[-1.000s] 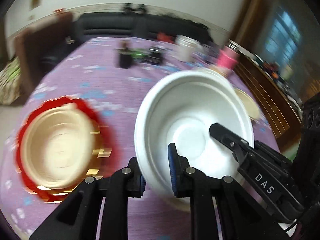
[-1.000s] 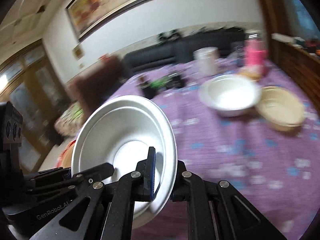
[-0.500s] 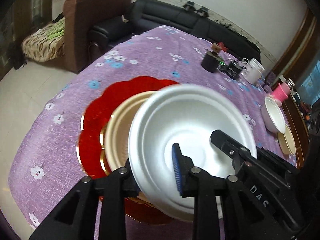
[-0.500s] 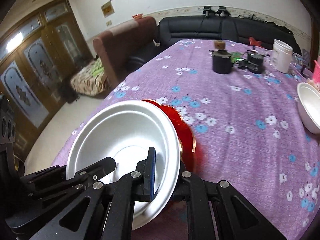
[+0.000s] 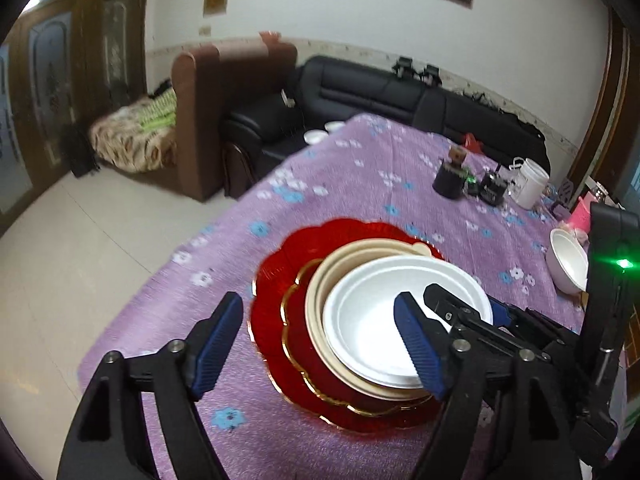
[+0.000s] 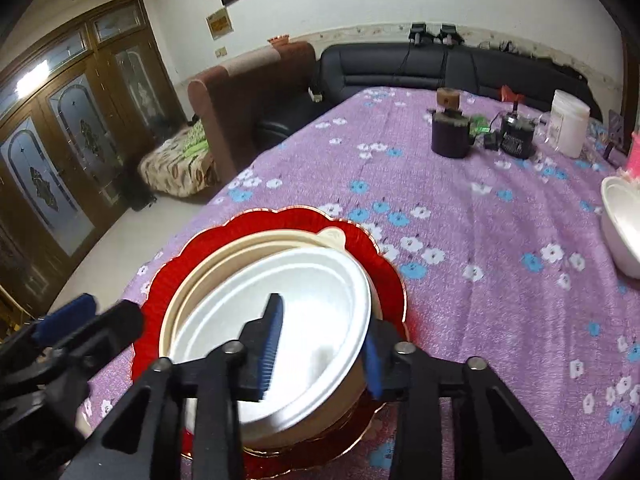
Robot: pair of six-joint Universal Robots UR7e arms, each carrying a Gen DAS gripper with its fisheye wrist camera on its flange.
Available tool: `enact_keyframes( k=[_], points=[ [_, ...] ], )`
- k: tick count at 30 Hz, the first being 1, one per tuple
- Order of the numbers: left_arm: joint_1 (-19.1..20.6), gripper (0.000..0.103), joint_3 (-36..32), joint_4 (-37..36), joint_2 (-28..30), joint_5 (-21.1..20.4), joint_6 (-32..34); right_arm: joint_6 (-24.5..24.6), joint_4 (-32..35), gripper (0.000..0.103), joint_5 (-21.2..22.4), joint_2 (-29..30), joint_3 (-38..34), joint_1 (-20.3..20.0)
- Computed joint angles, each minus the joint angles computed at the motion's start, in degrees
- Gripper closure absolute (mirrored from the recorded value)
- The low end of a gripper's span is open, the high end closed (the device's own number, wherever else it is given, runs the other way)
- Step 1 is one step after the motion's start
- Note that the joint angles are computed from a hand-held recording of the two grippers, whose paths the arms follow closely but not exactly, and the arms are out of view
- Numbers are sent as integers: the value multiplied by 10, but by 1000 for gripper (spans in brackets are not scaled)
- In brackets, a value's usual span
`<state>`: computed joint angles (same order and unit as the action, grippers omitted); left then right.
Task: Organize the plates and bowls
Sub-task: 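Open both grippers and withdraw them from the stack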
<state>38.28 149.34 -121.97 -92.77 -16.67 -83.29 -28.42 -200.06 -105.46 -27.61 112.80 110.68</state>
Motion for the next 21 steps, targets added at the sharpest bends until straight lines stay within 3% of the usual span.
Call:
enact_keyframes(
  k=[3, 10, 14, 21],
  points=[
    [-25, 23, -14, 121, -12, 7, -85, -9, -18, 50, 2, -4, 9, 3],
    [-61, 21, -37, 243, -4, 7, -172, -52, -79, 37, -10, -7, 34, 14],
    [-69, 21, -44, 259, 6, 4, -185, -86, -119, 34, -2, -13, 54, 17],
    [-78, 21, -57, 261, 36, -2, -185, -82, -146, 27, 28, -47, 98, 0]
  ],
)
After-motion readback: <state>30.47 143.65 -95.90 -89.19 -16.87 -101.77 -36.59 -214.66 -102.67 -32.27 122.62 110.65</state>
